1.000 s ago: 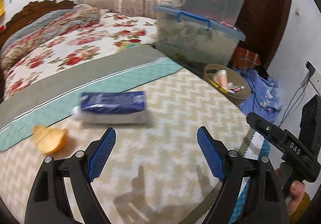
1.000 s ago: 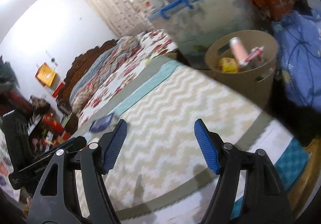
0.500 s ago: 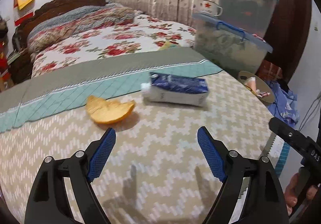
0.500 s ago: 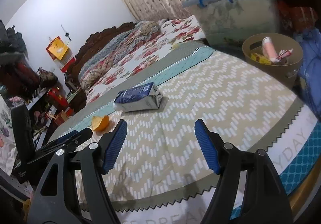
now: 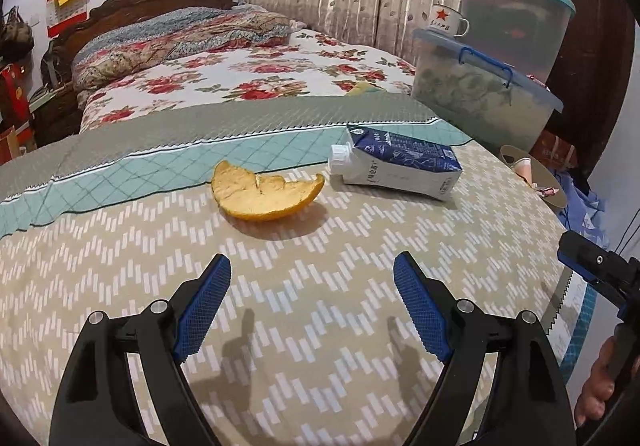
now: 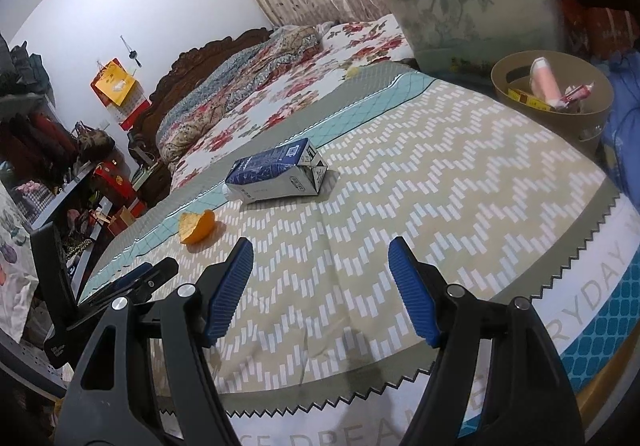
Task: Collect trash
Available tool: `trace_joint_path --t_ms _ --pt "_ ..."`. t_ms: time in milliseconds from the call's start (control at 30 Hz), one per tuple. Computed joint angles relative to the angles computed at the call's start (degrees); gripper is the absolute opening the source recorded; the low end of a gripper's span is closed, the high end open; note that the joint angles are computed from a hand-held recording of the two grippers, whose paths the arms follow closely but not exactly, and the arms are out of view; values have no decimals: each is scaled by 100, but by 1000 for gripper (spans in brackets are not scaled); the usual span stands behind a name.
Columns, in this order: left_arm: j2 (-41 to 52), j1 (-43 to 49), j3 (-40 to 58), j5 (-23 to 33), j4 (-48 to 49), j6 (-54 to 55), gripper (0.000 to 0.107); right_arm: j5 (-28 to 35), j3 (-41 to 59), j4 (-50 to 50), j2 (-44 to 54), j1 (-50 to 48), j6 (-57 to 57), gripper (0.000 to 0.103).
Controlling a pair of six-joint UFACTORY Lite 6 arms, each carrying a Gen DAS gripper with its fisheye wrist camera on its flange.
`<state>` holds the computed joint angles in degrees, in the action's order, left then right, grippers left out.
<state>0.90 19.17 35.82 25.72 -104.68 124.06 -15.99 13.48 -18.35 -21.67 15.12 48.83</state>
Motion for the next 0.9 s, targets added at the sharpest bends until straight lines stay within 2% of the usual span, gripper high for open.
trace_joint_path --t_ms 400,567,633,800,900 --pt "-93 65 -134 183 -91 217 80 -108 -2 34 112 -74 -45 71" --pt "-279 90 -310 288 -280 563 95 -129 14 -54 158 -110 5 72" --pt "-301 163 -355 462 -212 600 94 -163 16 56 208 -96 -88 72" --pt "-75 -153 -89 -192 -92 274 94 -177 -8 -86 185 -128 48 73" --pt "-126 37 -162 136 -83 366 94 -191 -9 0 186 -120 -20 75"
